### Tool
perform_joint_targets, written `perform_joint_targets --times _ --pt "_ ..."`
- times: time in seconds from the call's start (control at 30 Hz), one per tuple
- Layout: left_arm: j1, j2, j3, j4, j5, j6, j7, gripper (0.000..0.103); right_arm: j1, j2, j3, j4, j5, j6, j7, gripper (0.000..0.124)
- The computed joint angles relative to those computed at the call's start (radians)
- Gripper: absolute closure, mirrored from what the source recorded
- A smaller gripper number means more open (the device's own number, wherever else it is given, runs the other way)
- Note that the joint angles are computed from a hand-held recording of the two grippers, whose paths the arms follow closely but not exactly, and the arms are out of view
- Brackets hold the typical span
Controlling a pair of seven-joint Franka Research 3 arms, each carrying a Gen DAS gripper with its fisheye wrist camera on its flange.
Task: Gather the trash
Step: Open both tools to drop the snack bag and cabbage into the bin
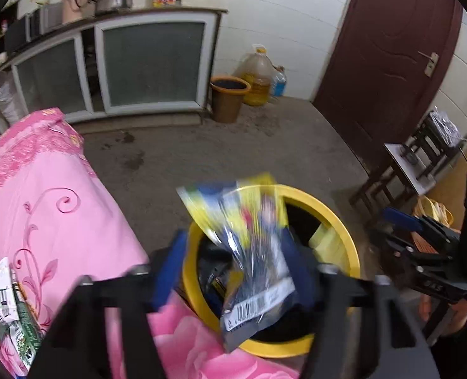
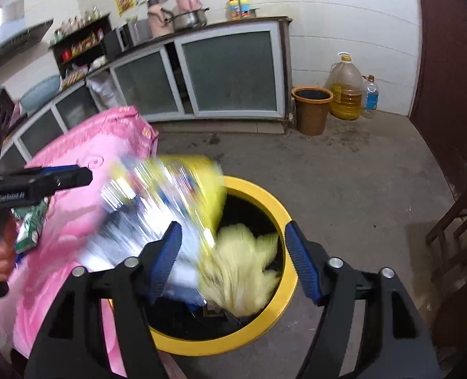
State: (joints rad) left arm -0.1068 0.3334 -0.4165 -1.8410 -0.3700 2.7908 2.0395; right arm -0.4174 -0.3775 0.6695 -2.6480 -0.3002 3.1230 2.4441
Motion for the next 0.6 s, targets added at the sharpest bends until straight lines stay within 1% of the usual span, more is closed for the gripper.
perform_joint_targets --times 0.03,0.07,0.1,0.17,0.23,0.27,0.33,0.4,0.47,0.57,0.6 --pt "0.007 -0.005 -0.008 -0.005 -0.012 0.004 0.01 0.042 0.013 -0.006 -0.012 0.0 0.005 -0.017 -0.004 0.065" --pt "0.028 -0.016 -0.031 -0.015 -0.051 0.009 0.04 0.04 0.009 -0.019 -0.008 -0.006 0.001 -0.018 0.008 0.065" --pt "0.035 -0.029 -0.039 -0.029 -0.078 0.023 0.053 0.037 0.008 -0.036 -0.009 -0.017 0.002 -0.011 0.019 0.065" --pt "0.042 -0.067 -0.045 -0.071 -0.124 0.079 0.08 0.02 0.027 -0.052 -0.024 -0.029 0.009 -0.012 0.01 0.065" --pt "0.05 -0.105 -0.053 -0.116 -0.171 0.137 0.12 0.019 0.012 -0.084 -0.004 -0.04 0.01 -0.014 0.019 0.065" --pt "0.069 -0.128 -0.07 -0.136 -0.223 0.148 0.163 0.019 0.027 -0.088 -0.015 -0.045 0.019 -0.008 0.014 0.065" --pt "0.086 -0.162 -0.075 -0.16 -0.318 0.145 0.233 0.019 0.048 -0.091 -0.029 -0.053 0.038 -0.001 0.002 0.065" --pt "0.117 -0.207 -0.077 -0.187 -0.46 0.114 0.327 0.019 0.045 -0.1 -0.015 -0.051 0.05 -0.004 -0.003 0.065" --pt "0.133 -0.252 -0.059 -0.22 -0.584 0.101 0.428 0.019 0.038 -0.099 0.004 -0.041 0.056 -0.004 -0.006 0.065" --pt "0.132 -0.309 -0.006 -0.265 -0.671 0.089 0.509 0.019 0.032 -0.079 0.031 -0.011 0.053 -0.003 -0.018 0.065" --pt "0.133 -0.333 0.017 -0.287 -0.706 0.091 0.545 0.019 0.02 -0.076 0.053 0.0 0.048 -0.001 -0.015 0.065"
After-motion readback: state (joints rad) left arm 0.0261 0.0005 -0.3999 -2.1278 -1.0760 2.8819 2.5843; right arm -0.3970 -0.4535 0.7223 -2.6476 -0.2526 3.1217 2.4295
